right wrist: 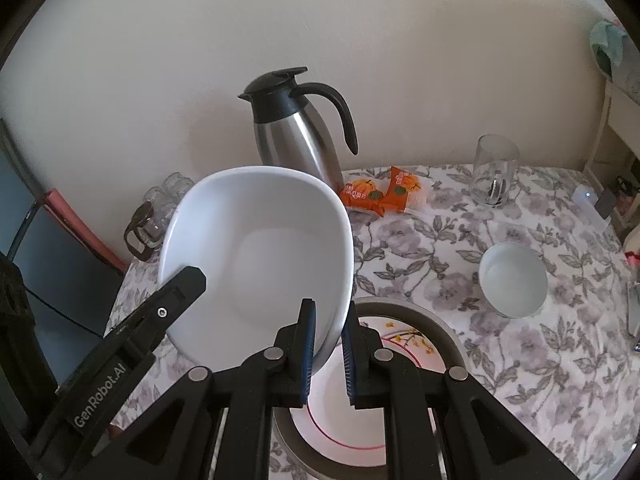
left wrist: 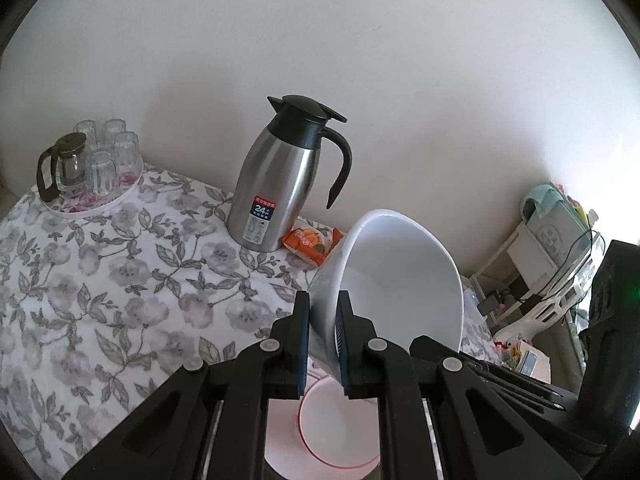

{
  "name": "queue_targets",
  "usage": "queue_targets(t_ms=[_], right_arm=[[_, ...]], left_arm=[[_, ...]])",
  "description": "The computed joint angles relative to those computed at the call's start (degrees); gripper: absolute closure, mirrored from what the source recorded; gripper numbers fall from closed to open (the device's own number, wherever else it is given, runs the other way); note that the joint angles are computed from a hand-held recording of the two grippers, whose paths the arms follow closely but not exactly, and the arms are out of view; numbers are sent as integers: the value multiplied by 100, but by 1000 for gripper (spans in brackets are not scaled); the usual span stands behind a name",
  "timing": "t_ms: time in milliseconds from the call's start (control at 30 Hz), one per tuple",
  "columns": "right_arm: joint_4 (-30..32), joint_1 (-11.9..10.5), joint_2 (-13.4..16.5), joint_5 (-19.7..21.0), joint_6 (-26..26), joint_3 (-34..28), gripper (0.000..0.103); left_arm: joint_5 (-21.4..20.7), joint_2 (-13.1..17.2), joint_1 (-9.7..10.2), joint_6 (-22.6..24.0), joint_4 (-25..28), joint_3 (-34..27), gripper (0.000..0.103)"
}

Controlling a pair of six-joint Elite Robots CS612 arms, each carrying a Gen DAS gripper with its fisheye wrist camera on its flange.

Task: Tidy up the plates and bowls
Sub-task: 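Lift the white MAX bowl and carry it over the steel tray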

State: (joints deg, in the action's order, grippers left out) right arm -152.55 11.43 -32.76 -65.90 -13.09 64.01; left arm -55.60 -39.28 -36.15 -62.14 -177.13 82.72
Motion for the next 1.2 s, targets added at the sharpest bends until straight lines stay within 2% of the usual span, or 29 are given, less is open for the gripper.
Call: queue_targets(t_ms=[267,367,567,800,1200], right_arm=[[-186,-92,-113,180,-45,344,89],[-371,-115,-123,169,-35,461,88],[-368,-190,-51,263,121,467,88],[-188,-263,37,249,254,402,88],[174,-308,105,95,158,293,88]], left_arm=[[117,-20,-126,11,165,20,90],[-20,13,-122,49,180,-21,90],[-222,139,-113,150,496,-248,90],[-575,283,-83,124,781,-472,91],[-1004,414,-42,108,1077,-685,91]])
